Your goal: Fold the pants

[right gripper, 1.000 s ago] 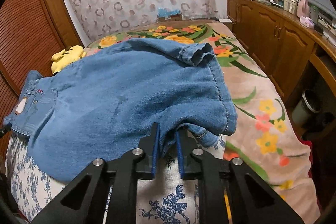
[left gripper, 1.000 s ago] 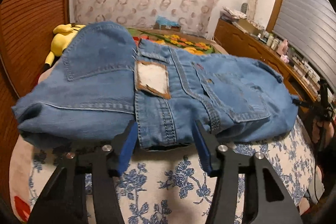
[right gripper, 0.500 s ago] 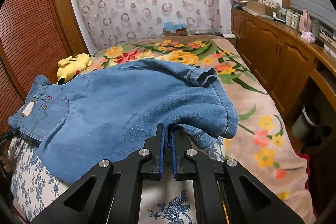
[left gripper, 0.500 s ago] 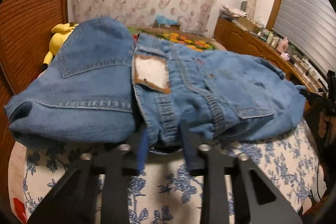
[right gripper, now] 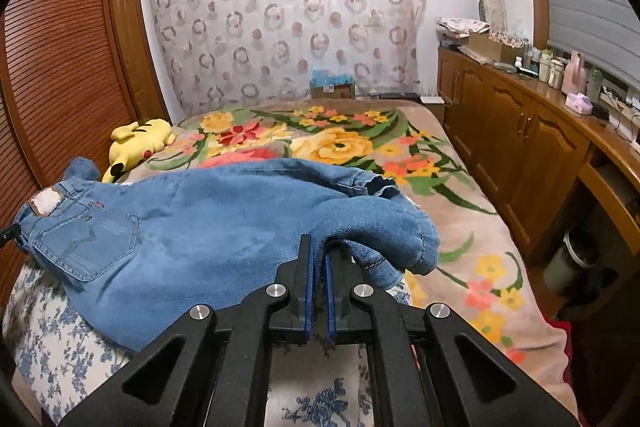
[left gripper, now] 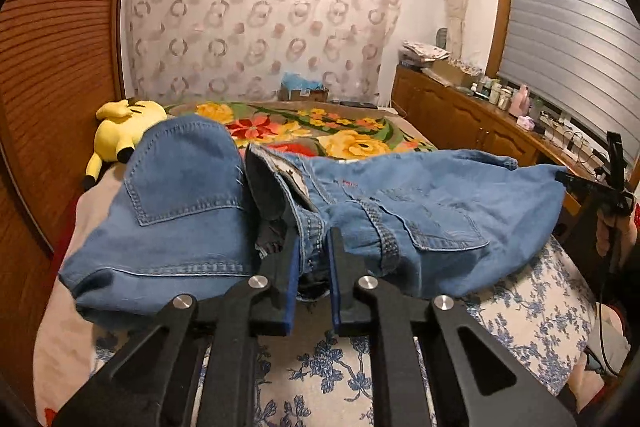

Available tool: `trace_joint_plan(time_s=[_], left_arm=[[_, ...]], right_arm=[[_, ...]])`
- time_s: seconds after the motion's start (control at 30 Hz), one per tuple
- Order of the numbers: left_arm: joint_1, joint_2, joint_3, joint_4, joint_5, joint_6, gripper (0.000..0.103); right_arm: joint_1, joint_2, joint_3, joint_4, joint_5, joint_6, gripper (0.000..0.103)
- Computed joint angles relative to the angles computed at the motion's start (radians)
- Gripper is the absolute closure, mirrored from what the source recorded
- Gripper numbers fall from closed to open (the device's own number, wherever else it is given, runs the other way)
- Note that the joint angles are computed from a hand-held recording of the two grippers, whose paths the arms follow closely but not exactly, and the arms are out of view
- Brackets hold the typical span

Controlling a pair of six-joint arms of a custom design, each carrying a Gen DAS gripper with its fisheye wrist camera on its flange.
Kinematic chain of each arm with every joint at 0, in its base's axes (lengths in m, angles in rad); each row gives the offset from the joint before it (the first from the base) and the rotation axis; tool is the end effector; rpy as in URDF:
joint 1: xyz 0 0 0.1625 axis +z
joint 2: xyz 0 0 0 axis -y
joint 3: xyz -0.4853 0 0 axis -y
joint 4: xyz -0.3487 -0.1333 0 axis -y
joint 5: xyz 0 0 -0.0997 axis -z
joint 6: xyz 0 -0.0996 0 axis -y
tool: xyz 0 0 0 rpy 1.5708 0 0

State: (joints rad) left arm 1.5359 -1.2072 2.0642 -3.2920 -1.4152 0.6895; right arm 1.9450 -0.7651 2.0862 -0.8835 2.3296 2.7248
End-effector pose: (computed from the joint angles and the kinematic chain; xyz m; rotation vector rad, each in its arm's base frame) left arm 0.1298 -0.5453 0.3644 0.8112 2.3974 -1.0411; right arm 0.2282 -0.4040 0.0398 0.3110 -2.0991 1.2908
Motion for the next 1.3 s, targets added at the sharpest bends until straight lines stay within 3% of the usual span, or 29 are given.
trace_joint_plan(time_s=[0.37,0.43,0.47,0.63,0.73,0.97,1.13,1.3], left_arm=[[0.034,-0.133,0.063,0.067,-0.052,0.007,0.091],[0.042,-0.173,0.088,0.081,-0.061,0.010,0.093],[0.043,-0.190,0.097,0.086,-0.057,0.010,0.101],[0.068,-0.290,0.136,0.120,-0.063,0.028,0.103],[0.081,-0.298,0.157,0.121,-0.042,0.042,0.103],[0.091,-0.229,0.180,0.109,-0.026,0.044,0.102],[0.081,-0.150,0.172,0.074,0.036,0.040,0.079],[0.098,-0.082,0.134,0.030,0.085,0.020,0.077]], right_arm=[[0.121,0.016,0.146,-0.141,0.060,0.026,0.099],[0.148,0.020,0.170,-0.138,0.081,0.048,0.099],[0.164,0.025,0.181,-0.135,0.094,0.063,0.099],[0.230,0.043,0.210,-0.092,0.137,0.129,0.099],[0.211,0.050,0.211,-0.075,0.144,0.135,0.099],[0.082,0.021,0.218,-0.046,0.059,0.149,0.099],[0.062,0.031,0.175,0.004,0.048,0.146,0.099],[0.079,0.065,0.150,0.016,0.066,0.138,0.099]])
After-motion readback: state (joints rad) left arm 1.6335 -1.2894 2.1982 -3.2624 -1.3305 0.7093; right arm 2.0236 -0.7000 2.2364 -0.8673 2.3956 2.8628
